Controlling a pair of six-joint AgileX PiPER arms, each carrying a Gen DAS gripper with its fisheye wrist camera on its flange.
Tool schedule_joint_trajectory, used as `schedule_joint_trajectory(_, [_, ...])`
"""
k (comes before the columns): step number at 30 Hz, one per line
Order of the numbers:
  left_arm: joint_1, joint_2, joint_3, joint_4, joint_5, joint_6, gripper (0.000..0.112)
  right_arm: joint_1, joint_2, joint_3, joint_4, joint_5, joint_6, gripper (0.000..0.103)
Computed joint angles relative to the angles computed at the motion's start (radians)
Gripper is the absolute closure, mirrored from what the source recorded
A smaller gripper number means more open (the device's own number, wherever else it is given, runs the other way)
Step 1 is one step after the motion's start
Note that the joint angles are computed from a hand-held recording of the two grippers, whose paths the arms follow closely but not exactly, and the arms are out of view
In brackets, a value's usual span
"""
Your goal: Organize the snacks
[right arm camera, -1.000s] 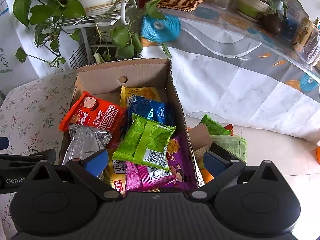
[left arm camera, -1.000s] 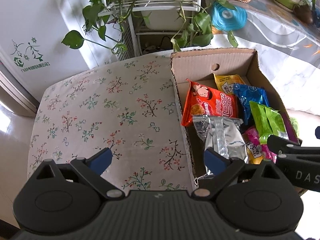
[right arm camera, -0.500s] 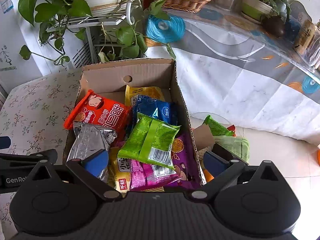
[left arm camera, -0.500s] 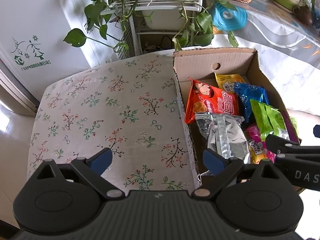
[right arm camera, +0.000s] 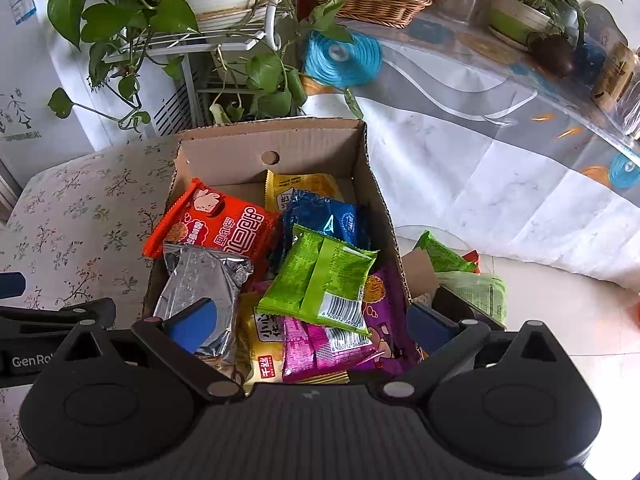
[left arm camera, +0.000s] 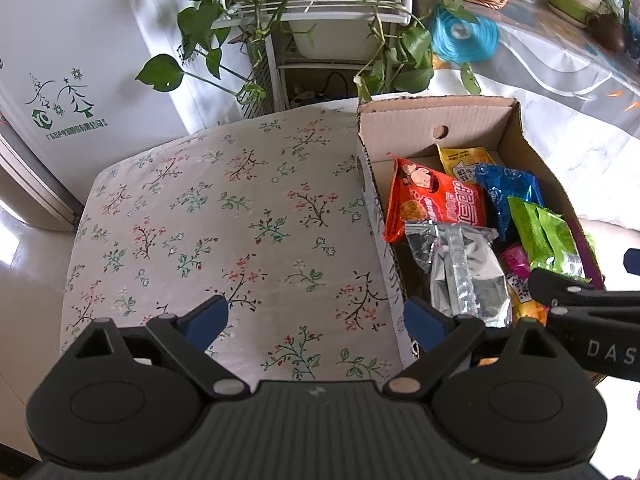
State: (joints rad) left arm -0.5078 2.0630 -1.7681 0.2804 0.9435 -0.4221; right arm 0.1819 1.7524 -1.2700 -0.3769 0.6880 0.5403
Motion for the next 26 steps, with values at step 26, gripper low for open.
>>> schedule_joint_trajectory(26, [0.228,-0.243,0.394,-0.078,-0.222,0.218,0.018,0.266,0.015,0.043,-0.184,-0.067,0.352,0.0])
